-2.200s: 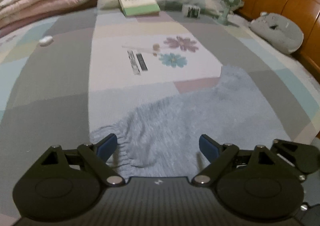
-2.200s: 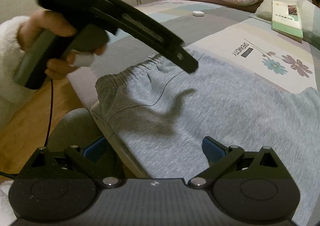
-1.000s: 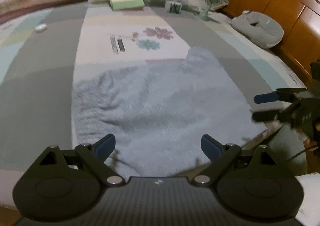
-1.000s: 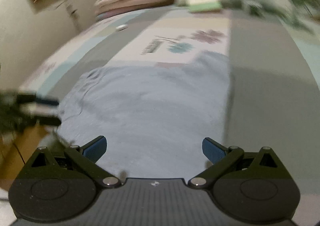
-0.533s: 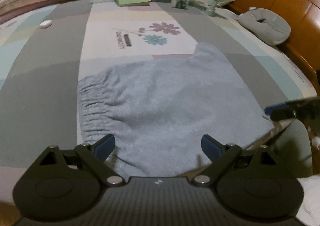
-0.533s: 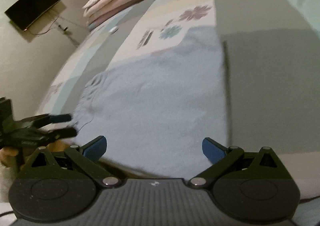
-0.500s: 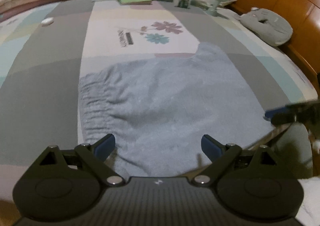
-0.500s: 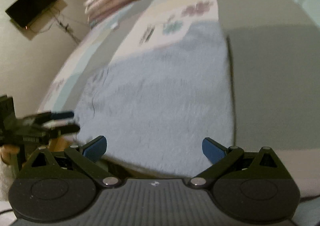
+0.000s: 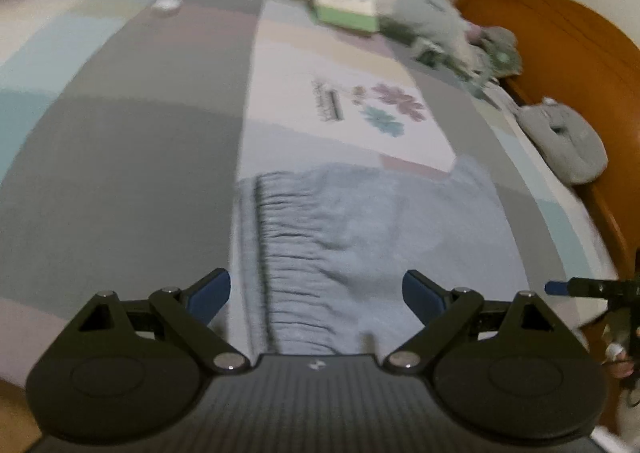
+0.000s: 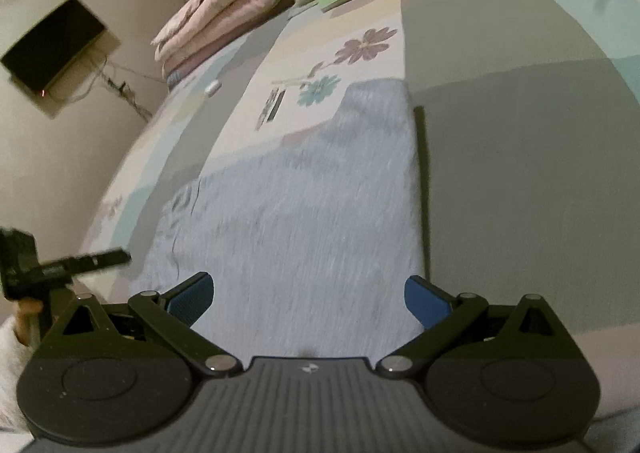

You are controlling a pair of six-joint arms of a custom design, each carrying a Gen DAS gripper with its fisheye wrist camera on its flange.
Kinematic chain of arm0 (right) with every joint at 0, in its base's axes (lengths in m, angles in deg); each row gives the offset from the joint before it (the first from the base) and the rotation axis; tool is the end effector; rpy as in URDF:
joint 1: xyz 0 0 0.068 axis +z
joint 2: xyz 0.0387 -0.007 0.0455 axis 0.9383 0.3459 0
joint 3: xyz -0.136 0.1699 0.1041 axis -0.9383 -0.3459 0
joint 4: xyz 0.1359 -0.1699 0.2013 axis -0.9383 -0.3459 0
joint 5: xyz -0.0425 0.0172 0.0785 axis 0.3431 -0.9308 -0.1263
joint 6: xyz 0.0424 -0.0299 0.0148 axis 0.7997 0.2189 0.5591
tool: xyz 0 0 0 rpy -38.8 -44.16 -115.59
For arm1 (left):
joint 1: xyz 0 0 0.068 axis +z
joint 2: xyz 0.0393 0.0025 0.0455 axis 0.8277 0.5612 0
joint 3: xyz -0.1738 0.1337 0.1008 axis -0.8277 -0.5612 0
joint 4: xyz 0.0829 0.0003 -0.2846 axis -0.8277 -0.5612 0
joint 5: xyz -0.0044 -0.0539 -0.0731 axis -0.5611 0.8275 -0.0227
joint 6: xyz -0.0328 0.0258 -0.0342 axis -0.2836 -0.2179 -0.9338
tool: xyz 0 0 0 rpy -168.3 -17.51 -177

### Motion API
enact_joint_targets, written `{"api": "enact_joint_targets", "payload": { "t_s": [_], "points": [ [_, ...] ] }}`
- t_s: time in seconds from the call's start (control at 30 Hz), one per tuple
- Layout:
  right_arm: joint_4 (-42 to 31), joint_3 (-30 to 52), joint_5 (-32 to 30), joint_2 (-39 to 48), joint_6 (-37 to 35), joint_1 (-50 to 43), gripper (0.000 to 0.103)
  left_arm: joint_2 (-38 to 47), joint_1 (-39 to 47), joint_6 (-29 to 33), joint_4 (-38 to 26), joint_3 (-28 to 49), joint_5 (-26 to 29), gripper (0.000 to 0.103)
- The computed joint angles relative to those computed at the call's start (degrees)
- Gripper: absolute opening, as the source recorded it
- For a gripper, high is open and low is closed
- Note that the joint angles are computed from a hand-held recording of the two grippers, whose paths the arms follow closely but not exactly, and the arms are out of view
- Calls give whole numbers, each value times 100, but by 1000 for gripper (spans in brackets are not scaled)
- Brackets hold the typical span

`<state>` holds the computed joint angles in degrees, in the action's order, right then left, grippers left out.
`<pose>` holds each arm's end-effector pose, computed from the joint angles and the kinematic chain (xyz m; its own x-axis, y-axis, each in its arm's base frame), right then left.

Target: Fold clothes

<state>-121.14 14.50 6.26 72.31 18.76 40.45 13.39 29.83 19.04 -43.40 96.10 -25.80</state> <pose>0.2976 -0.1362 0.1778 -0.8753 -0.0554 -0.4804 -0.3705 0.7152 0.5927 0.1813 -0.0851 0.1864 -0.7666 -0.3657 -0.5278 -0.1667 0.9072 -0.3863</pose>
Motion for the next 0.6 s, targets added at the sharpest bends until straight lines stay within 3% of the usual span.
{"api": "enact_joint_targets", "payload": {
  "t_s": [0.27, 0.6],
  "points": [
    [12, 862, -98, 1205, 689, 177, 103, 776, 1643, -3, 926, -486, 2393, 92],
    [-480, 2033, -426, 2437, 557, 527, 103, 2522, 1906, 349, 1930, 243, 3136, 96]
  ]
}}
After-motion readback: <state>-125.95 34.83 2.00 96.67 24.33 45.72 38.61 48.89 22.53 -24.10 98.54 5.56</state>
